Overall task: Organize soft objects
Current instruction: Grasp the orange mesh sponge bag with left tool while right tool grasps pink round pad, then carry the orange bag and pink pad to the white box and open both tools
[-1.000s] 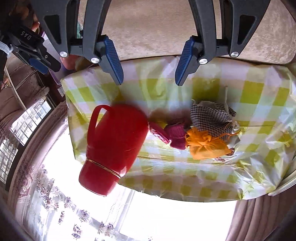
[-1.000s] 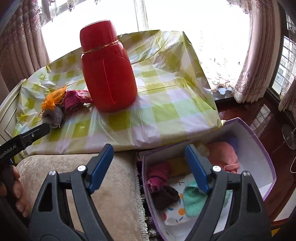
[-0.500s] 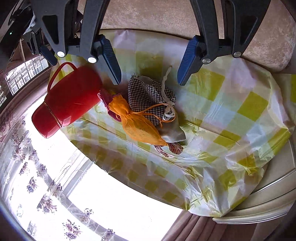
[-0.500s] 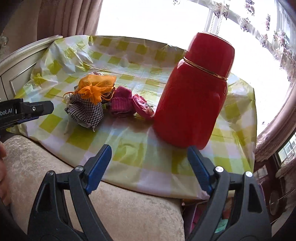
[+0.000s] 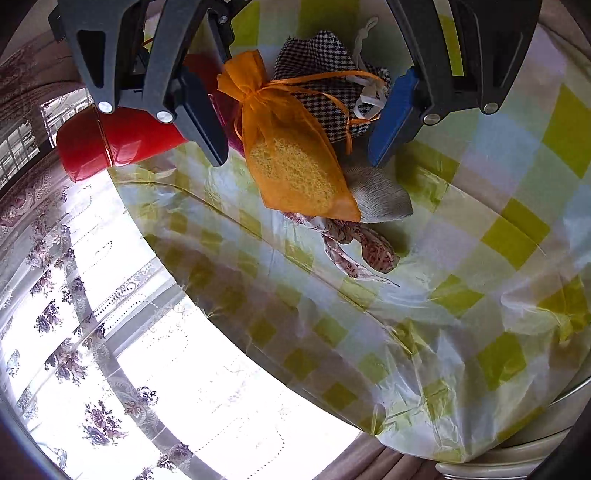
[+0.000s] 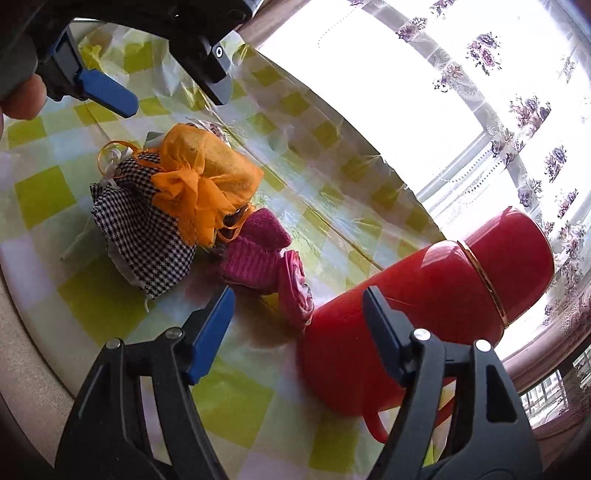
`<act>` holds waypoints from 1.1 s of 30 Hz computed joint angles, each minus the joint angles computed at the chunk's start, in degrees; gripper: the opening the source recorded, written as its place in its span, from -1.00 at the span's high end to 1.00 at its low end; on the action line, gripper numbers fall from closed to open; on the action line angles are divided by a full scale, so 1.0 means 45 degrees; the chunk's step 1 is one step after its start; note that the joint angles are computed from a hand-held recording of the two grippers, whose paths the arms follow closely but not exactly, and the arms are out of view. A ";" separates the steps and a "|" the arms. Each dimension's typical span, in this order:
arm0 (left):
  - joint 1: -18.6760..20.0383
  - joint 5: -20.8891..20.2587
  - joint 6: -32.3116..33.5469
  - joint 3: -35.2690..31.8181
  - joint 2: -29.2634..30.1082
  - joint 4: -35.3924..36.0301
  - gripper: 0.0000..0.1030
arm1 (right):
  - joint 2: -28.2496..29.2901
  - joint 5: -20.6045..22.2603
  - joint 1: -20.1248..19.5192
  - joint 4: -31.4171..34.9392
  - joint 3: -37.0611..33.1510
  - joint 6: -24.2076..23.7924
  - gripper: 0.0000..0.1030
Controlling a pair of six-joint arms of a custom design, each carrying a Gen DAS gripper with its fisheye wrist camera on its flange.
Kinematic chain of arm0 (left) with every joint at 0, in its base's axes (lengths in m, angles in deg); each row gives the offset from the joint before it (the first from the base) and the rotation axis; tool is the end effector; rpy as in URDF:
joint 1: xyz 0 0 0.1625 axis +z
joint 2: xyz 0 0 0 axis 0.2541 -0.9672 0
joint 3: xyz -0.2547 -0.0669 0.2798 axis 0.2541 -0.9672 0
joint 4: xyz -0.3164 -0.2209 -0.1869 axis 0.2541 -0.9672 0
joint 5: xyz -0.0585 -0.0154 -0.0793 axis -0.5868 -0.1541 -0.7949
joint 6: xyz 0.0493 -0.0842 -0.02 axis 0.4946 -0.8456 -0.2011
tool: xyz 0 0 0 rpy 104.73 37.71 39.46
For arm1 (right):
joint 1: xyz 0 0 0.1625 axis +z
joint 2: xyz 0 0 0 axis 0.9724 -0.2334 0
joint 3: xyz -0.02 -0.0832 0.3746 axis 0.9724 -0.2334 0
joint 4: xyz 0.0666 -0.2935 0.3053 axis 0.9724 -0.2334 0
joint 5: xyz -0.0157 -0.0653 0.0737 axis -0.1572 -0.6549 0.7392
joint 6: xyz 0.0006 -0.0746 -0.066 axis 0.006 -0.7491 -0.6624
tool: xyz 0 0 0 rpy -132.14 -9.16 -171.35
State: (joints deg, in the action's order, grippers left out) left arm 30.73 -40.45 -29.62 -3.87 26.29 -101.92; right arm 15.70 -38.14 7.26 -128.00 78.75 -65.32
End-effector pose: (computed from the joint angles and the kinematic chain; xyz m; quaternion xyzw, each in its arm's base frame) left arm -0.3964 -0.6641 -0.0460 0.0384 0.9403 -0.3332 0.0585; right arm 0.0245 -0.5756 0.2923 0.3583 -0.6627 0.3021 0.5841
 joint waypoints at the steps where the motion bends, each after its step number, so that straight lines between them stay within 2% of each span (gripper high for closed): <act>1: 0.0109 -0.0128 -0.0142 -0.0228 0.0124 0.0147 -0.52 | 0.0148 -0.0071 -0.0005 0.0136 -0.0230 -0.0017 -0.35; 4: 0.0371 -0.0546 -0.0366 -0.0906 0.0474 0.0866 -0.51 | 0.0648 -0.0312 -0.0059 0.0235 -0.0871 -0.0516 -0.28; 5: 0.0445 -0.0719 -0.0383 -0.1110 0.0577 0.1086 -0.45 | 0.0776 -0.0351 -0.0086 0.0241 -0.1028 -0.0703 -0.25; 8: 0.0675 -0.1064 -0.0578 -0.1549 0.0795 0.1727 -0.13 | 0.1000 -0.0559 -0.0125 0.0484 -0.1434 -0.0782 -0.25; 10: 0.0803 -0.1349 -0.0615 -0.1644 0.0881 0.1792 -0.03 | 0.1101 -0.0676 -0.0136 0.0676 -0.1636 -0.0776 -0.23; 13: 0.0891 -0.1737 -0.0493 -0.1648 0.0929 0.1577 0.07 | 0.1362 -0.0637 -0.0238 0.0564 -0.1906 -0.1153 -0.09; 15: 0.0944 -0.2040 -0.0386 -0.1649 0.0947 0.1440 0.33 | 0.1478 -0.0739 -0.0302 0.0641 -0.2066 -0.1144 -0.07; 16: 0.0934 -0.2051 -0.0349 -0.1633 0.0933 0.1432 0.37 | 0.1531 -0.0777 -0.0342 0.0688 -0.2164 -0.1102 -0.05; 18: 0.0890 -0.2092 -0.0203 -0.1338 0.0793 0.0994 0.50 | 0.1654 -0.0975 -0.0415 0.0809 -0.2379 -0.0972 0.08; 19: 0.0867 -0.2129 -0.0118 -0.1176 0.0721 0.0667 0.54 | 0.1661 -0.1099 -0.0447 0.0960 -0.2445 -0.0772 0.30; 20: 0.0842 -0.2138 -0.0018 -0.1089 0.0681 0.0397 0.56 | 0.1638 -0.1155 -0.0476 0.1071 -0.2464 -0.0528 0.54; 24: 0.0767 -0.2236 0.0291 -0.0470 0.0353 -0.0704 0.64 | 0.1423 -0.0714 -0.0573 0.0975 -0.2167 0.0105 0.60; 30: 0.0648 -0.2311 0.0387 0.0231 0.0025 -0.1627 0.65 | 0.0694 0.0165 -0.0581 0.0275 -0.1054 0.0764 0.65; 33: 0.0571 -0.2366 0.0371 0.0764 -0.0211 -0.2239 0.66 | 0.0130 0.0182 -0.0438 0.0363 -0.0475 0.1285 0.65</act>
